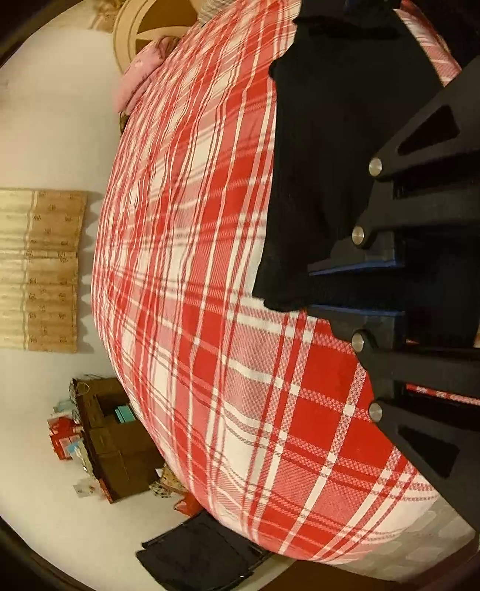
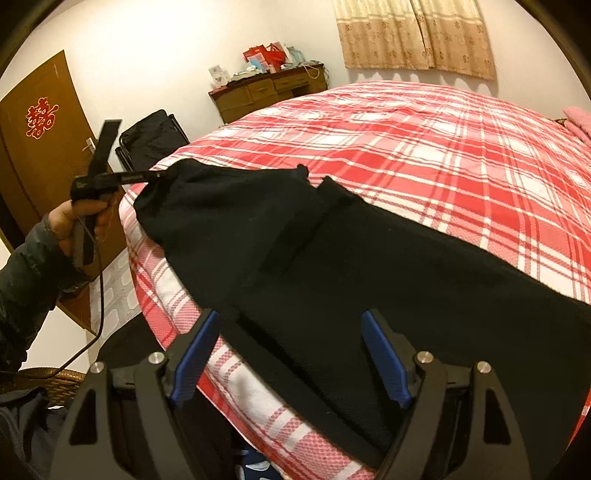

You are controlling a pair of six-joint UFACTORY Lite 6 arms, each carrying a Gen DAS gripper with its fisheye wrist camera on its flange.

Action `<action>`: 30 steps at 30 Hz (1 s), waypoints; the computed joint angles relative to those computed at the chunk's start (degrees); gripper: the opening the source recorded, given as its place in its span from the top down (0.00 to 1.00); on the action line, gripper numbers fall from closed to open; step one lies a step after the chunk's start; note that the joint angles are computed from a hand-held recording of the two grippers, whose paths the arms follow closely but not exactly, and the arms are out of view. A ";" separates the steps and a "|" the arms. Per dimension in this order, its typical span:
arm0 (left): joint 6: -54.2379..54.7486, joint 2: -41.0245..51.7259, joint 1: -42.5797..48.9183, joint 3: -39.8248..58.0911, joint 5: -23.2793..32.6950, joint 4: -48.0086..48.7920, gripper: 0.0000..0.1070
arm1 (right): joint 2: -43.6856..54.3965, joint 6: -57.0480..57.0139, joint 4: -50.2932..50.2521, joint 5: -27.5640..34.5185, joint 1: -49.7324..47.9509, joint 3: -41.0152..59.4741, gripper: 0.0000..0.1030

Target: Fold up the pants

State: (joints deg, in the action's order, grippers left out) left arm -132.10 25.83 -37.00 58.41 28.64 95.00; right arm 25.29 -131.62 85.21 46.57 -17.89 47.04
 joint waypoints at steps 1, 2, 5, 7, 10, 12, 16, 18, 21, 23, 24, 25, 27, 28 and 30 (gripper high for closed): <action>-1.70 0.33 0.32 -0.27 0.31 1.19 0.69 | -0.41 -0.21 -0.04 0.21 -0.17 -0.31 0.20; -4.11 0.60 0.44 -0.80 1.16 2.92 0.58 | -0.75 -0.36 -0.05 0.37 -0.29 -0.61 0.20; -8.12 0.62 1.26 -2.30 0.36 7.31 0.47 | -0.90 -0.59 0.01 0.55 -0.43 -0.82 0.20; -13.56 -0.83 2.17 -4.56 -1.39 13.19 0.46 | -0.40 -0.49 0.15 0.16 -0.22 -0.46 0.20; -19.32 -3.09 3.36 -6.40 -6.18 21.07 0.79 | -0.10 -0.41 0.28 -0.18 -0.10 -0.40 0.20; -17.37 -2.65 2.20 -5.46 -6.61 19.63 0.80 | -0.24 -0.69 0.52 -0.12 -0.07 -0.64 0.20; -24.30 -3.24 4.66 -5.61 -9.30 24.19 0.83 | -0.13 -1.00 1.16 -0.47 0.65 -0.82 0.20; -27.19 -5.49 5.24 -7.38 -9.01 25.59 0.86 | -0.48 -1.71 1.51 -0.66 0.77 -1.22 0.20; -28.68 -9.05 3.93 -9.48 -8.61 25.14 0.87 | -1.42 -2.25 1.42 -0.04 0.07 -1.84 0.20; -27.16 -12.59 2.11 -10.80 -7.97 22.50 0.88 | -1.57 -1.62 0.90 0.51 -0.63 -1.45 0.20; -27.24 -14.45 1.30 -11.40 -7.64 22.27 0.88 | -1.50 -1.24 0.69 0.71 -0.95 -1.07 0.20; -26.52 -16.64 0.01 -11.65 -7.51 20.89 0.88 | -1.56 -1.02 0.60 0.78 -1.22 -0.89 0.20; -22.44 -18.85 -2.18 -10.35 -7.41 16.38 0.88 | -2.11 -0.06 0.39 0.65 -1.79 -0.52 0.20; -19.78 -19.21 -3.25 -9.20 -7.16 14.14 0.88 | -2.60 0.55 0.30 0.65 -2.12 -0.39 0.20; -10.23 -18.88 -6.79 -4.86 -5.53 5.34 0.88 | -3.84 1.52 0.36 0.47 -2.80 -0.29 0.20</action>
State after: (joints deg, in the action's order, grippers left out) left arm -142.33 6.95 -43.78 53.55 23.11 100.34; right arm 21.45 -130.10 85.56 47.04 -20.69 46.75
